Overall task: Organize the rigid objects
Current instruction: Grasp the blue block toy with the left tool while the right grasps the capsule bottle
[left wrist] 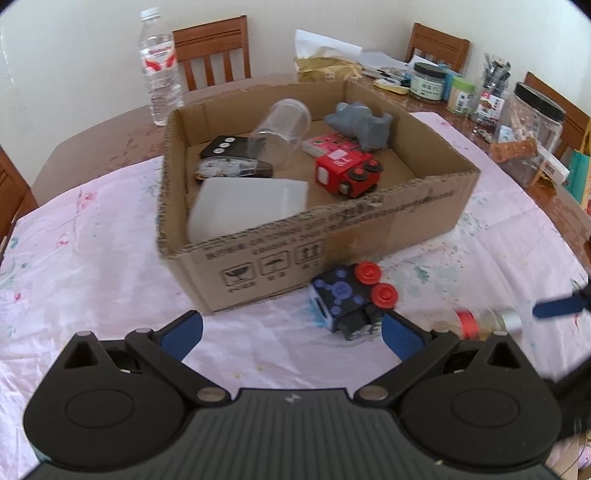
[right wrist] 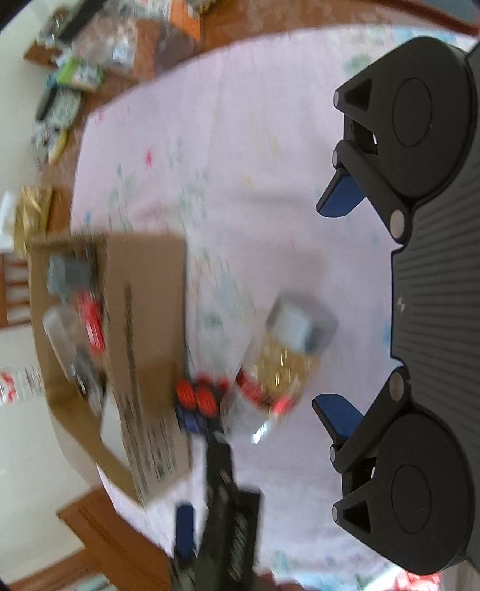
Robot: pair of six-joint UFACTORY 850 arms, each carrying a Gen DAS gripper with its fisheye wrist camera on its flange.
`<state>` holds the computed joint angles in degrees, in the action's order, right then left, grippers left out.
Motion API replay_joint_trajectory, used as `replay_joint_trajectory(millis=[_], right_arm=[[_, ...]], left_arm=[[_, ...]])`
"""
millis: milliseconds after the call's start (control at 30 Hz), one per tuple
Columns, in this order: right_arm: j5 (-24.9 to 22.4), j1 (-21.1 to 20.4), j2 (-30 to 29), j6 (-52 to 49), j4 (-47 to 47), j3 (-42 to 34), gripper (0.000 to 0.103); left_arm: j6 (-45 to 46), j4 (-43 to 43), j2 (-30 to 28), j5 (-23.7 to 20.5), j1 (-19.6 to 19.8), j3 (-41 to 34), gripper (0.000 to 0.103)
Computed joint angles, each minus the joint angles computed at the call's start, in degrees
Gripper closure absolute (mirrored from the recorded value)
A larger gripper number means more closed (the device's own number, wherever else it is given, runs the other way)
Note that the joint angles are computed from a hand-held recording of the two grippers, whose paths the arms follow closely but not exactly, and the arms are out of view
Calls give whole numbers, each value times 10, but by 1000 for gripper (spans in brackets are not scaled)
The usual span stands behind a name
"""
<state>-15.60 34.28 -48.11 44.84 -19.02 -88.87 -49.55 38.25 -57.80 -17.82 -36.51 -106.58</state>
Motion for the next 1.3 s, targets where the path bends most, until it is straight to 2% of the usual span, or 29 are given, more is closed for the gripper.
replay_joint_trajectory(millis=[100,167,300,400,567,733,933,1067,1300], right_arm=[[1,6,-12,-106,121,-20,0],[2,12,-22,-123,153,-39,0],[-49,30,-57,46,18,-103,0],[-81,34,-78,131,-34,-140,0],[-168,48,-122,230,-125,-212,0],[-196,50,-115,263,-167,-199,0],[-199,38,-85,284,-207,-139,0],[-163,27,-61,293,-227,-88,0],[-93,12,-43,267,-246,-40,0]], left_arm=[[-23,22,9,4,6,14,1],[-31,31,15,9,12,25,1],[-19,29,27,25,22,44,1],[8,8,32,37,28,54,1],[52,-41,34,49,35,58,1],[56,-47,32,48,32,54,1],[101,-115,18,41,22,31,1],[138,-174,-6,26,11,-6,1],[26,-105,-65,-18,-9,-91,1]])
